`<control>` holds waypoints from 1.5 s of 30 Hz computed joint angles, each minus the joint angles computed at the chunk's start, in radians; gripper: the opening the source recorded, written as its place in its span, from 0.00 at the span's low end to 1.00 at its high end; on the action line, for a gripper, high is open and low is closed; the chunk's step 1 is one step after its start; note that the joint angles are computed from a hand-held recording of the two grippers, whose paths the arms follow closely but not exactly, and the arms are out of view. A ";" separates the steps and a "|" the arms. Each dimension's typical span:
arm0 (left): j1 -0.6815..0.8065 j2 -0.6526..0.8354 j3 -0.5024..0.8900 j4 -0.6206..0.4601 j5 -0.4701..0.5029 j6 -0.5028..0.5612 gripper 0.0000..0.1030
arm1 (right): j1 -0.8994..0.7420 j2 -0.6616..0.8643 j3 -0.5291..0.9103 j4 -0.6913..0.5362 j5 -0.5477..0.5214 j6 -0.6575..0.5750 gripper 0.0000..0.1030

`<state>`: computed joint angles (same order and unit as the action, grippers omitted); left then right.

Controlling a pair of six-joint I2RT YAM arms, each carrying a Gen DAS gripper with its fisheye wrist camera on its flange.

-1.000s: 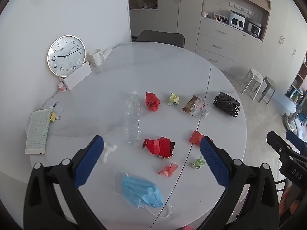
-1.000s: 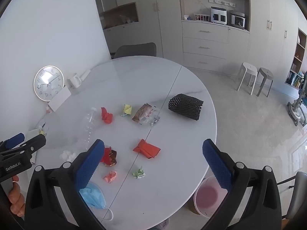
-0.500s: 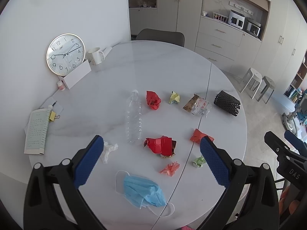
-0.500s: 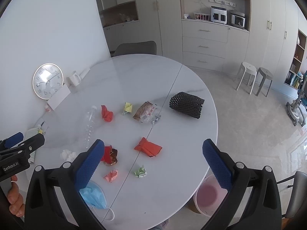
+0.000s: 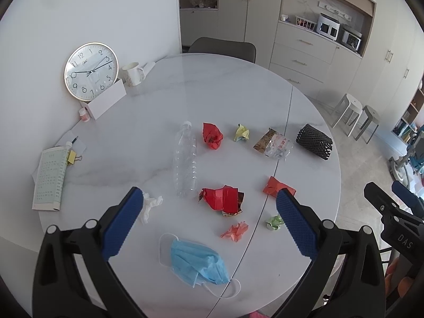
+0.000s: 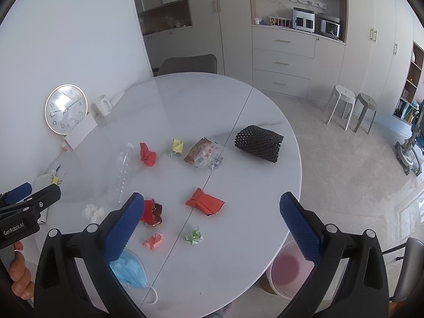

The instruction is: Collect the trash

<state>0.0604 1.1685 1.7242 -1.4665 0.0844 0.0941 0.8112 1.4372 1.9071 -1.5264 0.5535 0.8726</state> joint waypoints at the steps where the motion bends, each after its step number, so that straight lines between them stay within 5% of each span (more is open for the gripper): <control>1: -0.001 0.000 -0.001 0.001 -0.001 -0.001 0.94 | 0.000 0.001 0.001 -0.001 0.000 0.000 0.98; 45: 0.020 -0.006 -0.009 -0.001 0.002 0.007 0.94 | 0.000 -0.005 -0.019 0.010 -0.007 -0.008 0.98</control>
